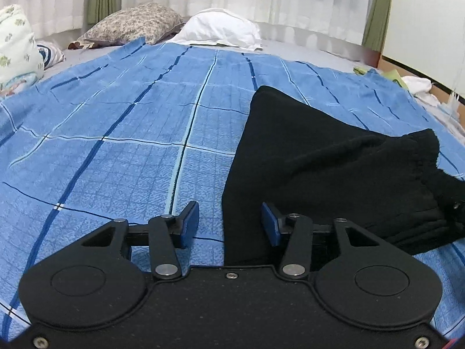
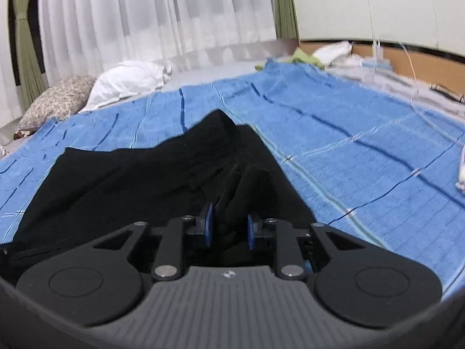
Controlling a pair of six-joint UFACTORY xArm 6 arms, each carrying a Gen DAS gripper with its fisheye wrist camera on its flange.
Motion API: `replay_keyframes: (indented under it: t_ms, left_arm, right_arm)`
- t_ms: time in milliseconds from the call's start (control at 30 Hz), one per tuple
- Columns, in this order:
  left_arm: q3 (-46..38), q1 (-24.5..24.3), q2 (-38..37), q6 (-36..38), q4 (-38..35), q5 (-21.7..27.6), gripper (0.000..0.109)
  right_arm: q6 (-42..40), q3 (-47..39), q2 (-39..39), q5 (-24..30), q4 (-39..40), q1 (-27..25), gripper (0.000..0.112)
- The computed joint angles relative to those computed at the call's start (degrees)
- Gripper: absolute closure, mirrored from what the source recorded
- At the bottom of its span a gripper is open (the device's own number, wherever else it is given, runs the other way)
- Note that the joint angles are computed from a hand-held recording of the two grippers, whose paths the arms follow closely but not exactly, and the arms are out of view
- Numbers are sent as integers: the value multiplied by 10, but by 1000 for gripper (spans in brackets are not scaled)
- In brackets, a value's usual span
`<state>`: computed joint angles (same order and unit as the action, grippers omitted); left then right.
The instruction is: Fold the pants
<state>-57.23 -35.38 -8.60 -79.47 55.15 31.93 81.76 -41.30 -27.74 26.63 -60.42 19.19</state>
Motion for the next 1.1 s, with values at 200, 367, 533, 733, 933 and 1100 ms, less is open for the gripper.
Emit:
replay_keyframes:
  t_ms: [200,367,533,733,933,1100]
  left_arm:
    - [-7,13,-14,43,-34,-14,63]
    - [-79,45,24,112,-75,-56,64]
    - [-225,58,149,290,-224,-65,70]
    - [-443,55,328,377,-332,40,79]
    - [-429,63,344,261,-219,3,87]
    - [-418,68,349,179,-134,-16,87]
  right_arm:
    - [-12,-2,-24,84,7,24,49]
    - [-12,-23,-43,169,-49,54,34]
    - [-145,-78,14,-7,85,-46,27]
    - [-327,-188,168,-35,265,-74,37]
    - [-215,-179,187,-59,119,-86,78]
    - [-174,-176,210,-92,38,-101,74]
